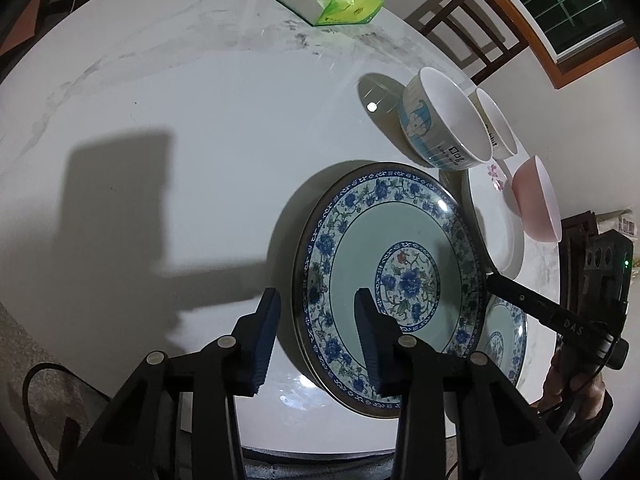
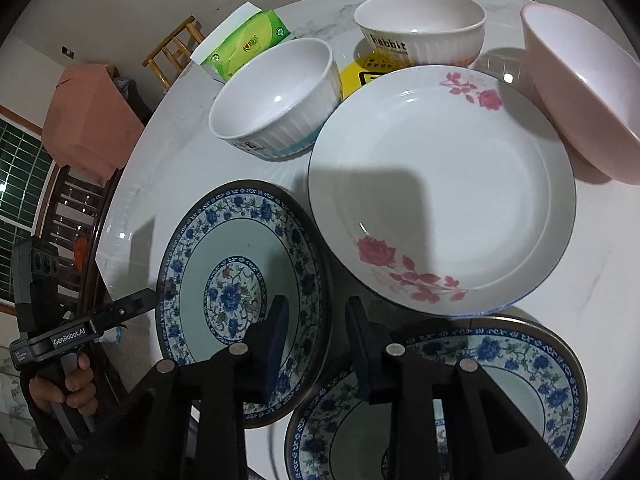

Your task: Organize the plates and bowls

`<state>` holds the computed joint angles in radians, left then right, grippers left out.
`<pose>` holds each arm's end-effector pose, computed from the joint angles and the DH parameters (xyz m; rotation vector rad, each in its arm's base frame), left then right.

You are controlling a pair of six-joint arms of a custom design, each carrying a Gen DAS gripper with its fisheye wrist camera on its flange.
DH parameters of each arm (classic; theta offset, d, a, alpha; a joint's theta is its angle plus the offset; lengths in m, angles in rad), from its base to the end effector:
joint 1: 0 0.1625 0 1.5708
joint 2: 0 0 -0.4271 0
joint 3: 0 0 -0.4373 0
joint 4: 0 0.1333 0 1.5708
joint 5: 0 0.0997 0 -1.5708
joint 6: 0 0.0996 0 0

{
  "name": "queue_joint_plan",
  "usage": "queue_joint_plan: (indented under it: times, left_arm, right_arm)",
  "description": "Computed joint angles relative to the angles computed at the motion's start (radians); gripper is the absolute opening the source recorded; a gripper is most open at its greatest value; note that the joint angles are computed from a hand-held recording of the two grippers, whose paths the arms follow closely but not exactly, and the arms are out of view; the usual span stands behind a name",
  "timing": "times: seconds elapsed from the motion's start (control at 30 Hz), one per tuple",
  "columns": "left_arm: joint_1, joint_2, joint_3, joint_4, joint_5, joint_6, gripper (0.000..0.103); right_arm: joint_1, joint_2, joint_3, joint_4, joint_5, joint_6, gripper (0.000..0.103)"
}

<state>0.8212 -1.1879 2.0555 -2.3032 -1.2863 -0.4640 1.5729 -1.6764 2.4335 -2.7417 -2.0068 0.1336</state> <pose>-0.2419 -0.4965 0.1169 0.4300 2.7979 -0.0737 0.0921 -0.4002 0.2443 -0.2998 -2.6605 0.6003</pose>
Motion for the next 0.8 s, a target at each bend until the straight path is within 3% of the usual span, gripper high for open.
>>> queue_joint_plan:
  times: [0.5, 0.7, 0.8]
  left_arm:
    - [0.011, 0.019, -0.006, 0.019, 0.015, 0.018, 0.026]
    - [0.012, 0.029, -0.009, 0.022, 0.015, 0.02, 0.015]
    - [0.013, 0.03, -0.006, 0.015, 0.013, 0.024, 0.015]
  right_arm:
    - [-0.023, 0.043, -0.032, 0.011, 0.027, -0.053, 0.024]
    - [-0.033, 0.049, -0.038, 0.022, 0.042, -0.055, 0.024]
    - [-0.034, 0.068, -0.044, 0.021, 0.047, -0.048, 0.024]
